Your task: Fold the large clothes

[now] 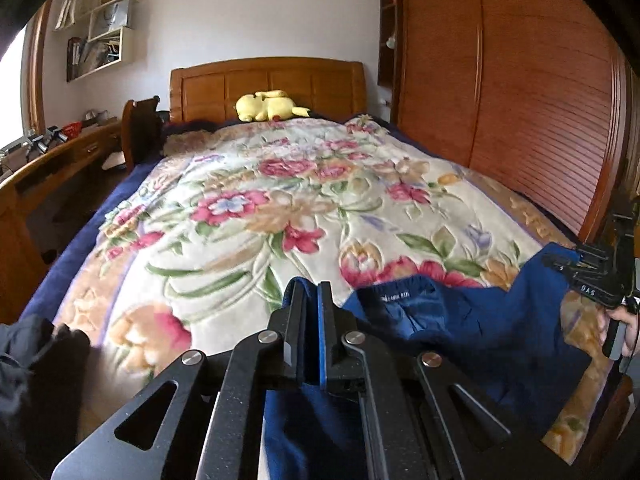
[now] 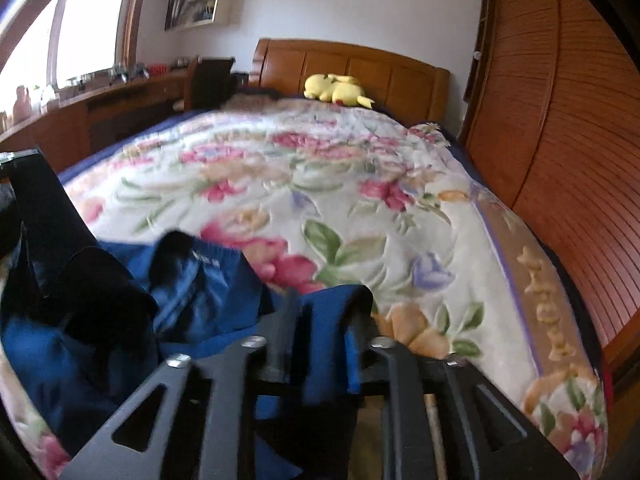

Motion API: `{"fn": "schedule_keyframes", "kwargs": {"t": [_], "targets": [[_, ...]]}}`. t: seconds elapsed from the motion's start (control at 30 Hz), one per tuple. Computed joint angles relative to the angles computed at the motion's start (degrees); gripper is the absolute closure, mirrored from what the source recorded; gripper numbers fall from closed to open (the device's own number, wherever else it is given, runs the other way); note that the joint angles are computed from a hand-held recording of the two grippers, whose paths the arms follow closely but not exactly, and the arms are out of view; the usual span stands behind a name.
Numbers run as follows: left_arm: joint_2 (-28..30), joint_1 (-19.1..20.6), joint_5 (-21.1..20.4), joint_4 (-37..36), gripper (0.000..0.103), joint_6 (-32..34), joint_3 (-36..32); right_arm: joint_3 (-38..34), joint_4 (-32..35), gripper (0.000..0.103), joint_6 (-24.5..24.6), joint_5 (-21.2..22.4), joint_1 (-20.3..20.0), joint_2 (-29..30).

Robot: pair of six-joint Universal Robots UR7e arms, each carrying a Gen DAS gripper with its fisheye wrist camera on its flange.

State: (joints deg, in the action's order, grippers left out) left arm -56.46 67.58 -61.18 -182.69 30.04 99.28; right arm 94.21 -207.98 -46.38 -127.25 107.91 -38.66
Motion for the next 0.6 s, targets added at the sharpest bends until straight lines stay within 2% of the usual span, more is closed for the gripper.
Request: {"fn": "schedule_keyframes", "kwargs": {"t": [0.03,0.07,0.17,0.27,0.37,0.5,0.6], "targets": [[0.3,0.2,-0.1,-1.0,0.094,0.5,0.4,-0.6,-0.5,0.058,-0.8,-0.4,0.1,0.8],[0.6,0.4,-0.5,-2.0,0.089,1.1,0.7,-1.3,-0.8,0.054,-1.5,-0.8,0.4,1.7],[0.1,1.1,-3.0,-3.8,0.068,1.7,2.2,-3.2,0.0,0.051,-1.6,-1.5,1.4,3.4],[-1.4,2.0,-6.0,-4.0,0.067,1.1,3.7,-3.3,0.5,0.05,-1.4,-0.8,2.0,3.7],[-2.0,2.5,-6.7,-4.8,0.067,2.0,4.6,-1.5,4.8,0.05,1.6,0.8,2.4,2.4],[-2.3,2.9,-5.5,-4.4,0.067,4.5,4.9,-0.1,8.5,0.05,3.6,-1.3,2.3,1.9],[-2.8,4.1,-6.9,-3.0,0.067,4.4,5.0,-0.2,13.9,0.05,6.4,-3.0,1.7,0.6]]}}
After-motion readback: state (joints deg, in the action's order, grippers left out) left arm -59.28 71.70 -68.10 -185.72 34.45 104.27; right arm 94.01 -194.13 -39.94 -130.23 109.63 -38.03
